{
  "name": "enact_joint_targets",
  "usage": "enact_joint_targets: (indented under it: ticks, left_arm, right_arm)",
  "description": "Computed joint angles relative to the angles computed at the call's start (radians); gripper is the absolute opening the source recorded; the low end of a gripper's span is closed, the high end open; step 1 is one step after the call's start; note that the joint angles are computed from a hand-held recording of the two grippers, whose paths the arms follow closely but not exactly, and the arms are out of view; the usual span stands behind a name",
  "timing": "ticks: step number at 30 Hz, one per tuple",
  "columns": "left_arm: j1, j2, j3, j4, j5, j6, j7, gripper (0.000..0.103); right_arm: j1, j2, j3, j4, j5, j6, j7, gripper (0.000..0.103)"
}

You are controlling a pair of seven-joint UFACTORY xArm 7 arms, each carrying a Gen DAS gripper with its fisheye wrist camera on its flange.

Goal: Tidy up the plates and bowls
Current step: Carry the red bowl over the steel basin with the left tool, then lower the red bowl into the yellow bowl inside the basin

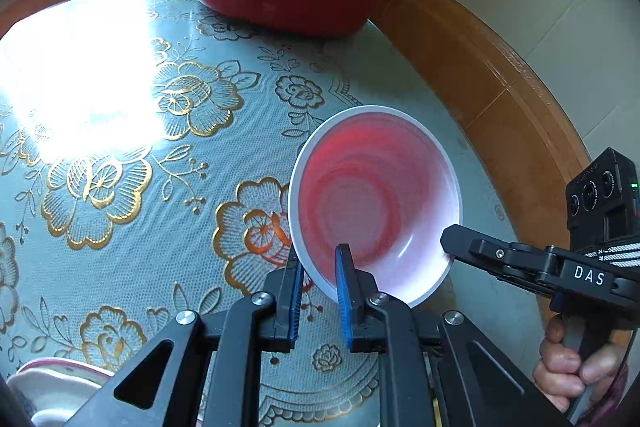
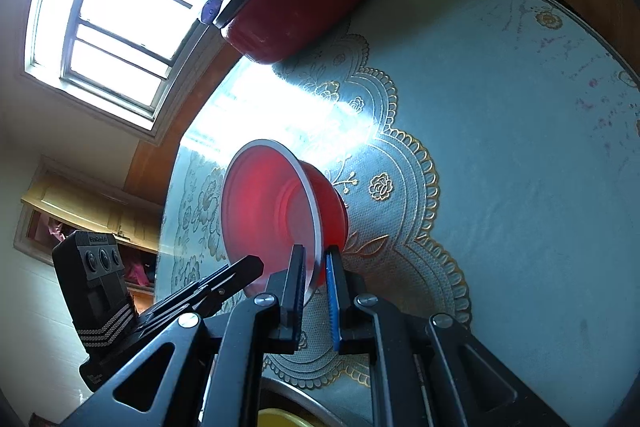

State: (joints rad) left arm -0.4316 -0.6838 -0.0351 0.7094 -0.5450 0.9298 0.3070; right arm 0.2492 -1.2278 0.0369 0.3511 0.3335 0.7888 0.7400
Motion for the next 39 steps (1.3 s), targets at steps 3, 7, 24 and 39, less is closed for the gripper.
enact_joint_targets:
  ticks: [3,7,24,39]
  left_arm:
    - [-0.007,-0.036,0.001,-0.016,-0.004,0.011,0.001,0.015]
    - [-0.014,-0.082,0.01,-0.034,-0.008,0.031,0.002,0.015]
    - [-0.009,-0.299,0.062,-0.063,-0.01,0.217,0.001,0.015]
    - [0.022,-0.412,0.131,-0.038,-0.039,0.429,0.073,0.016]
  right_arm:
    - [-0.005,-0.026,0.011,-0.002,-0.003,0.012,0.016,0.009]
    - [-0.008,-0.053,0.023,0.0,-0.01,0.025,0.034,0.009]
    - [0.018,-0.198,0.103,0.021,-0.035,0.102,0.138,0.009]
    - [0.066,-0.293,0.203,0.087,-0.037,0.23,0.247,0.009]
